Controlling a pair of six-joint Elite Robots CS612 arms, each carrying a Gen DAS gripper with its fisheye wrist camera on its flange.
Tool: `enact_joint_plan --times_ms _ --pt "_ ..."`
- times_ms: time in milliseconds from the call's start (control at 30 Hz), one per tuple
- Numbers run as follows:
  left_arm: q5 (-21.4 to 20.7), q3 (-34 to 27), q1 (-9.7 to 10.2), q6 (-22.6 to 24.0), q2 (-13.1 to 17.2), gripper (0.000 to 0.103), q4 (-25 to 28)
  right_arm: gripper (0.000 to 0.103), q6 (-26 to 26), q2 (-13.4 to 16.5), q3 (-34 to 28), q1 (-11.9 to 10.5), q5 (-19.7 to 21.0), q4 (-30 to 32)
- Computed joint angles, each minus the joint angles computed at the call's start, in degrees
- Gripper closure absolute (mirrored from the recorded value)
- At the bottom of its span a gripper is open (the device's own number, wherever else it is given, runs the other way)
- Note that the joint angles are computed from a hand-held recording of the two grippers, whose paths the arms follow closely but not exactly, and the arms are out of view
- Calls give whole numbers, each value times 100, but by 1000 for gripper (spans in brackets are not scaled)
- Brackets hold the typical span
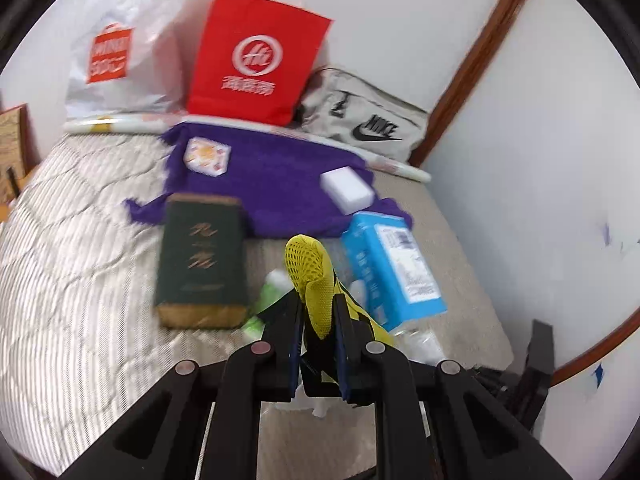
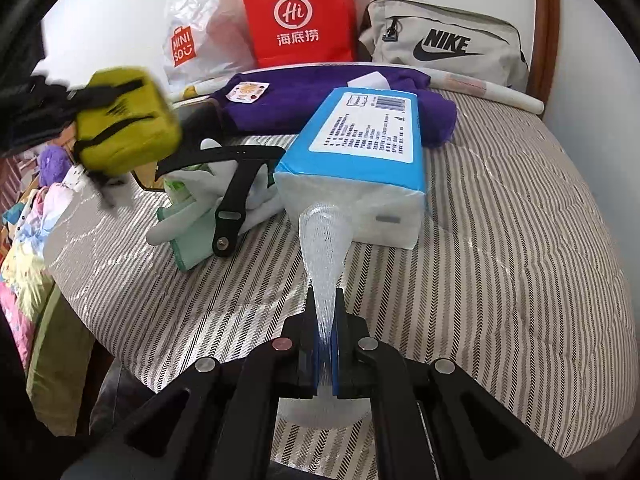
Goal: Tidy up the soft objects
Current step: 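Grasp the yellow pouch with the left tool while the right tool holds the plastic bag, then lift the yellow pouch with the left tool while the right tool holds the plastic bag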
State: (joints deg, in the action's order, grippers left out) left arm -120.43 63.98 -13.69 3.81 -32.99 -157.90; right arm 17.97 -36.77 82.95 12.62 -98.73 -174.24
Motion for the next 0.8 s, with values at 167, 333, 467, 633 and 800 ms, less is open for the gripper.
enact_joint_plan --times_ms 167,333,467,633,800 --pt "37 24 157 -155 63 89 161 99 116 25 -65 -2 11 162" --pt "313 -50 255 -311 187 89 316 99 94 60 -163 19 -9 402" --pt "303 -268 299 -239 370 84 753 96 38 90 -234 36 6 554" --pt "384 -516 310 -291 519 70 1067 96 38 104 -277 27 70 663" --pt "311 -639 314 -531 610 65 801 96 47 120 -312 14 92 700"
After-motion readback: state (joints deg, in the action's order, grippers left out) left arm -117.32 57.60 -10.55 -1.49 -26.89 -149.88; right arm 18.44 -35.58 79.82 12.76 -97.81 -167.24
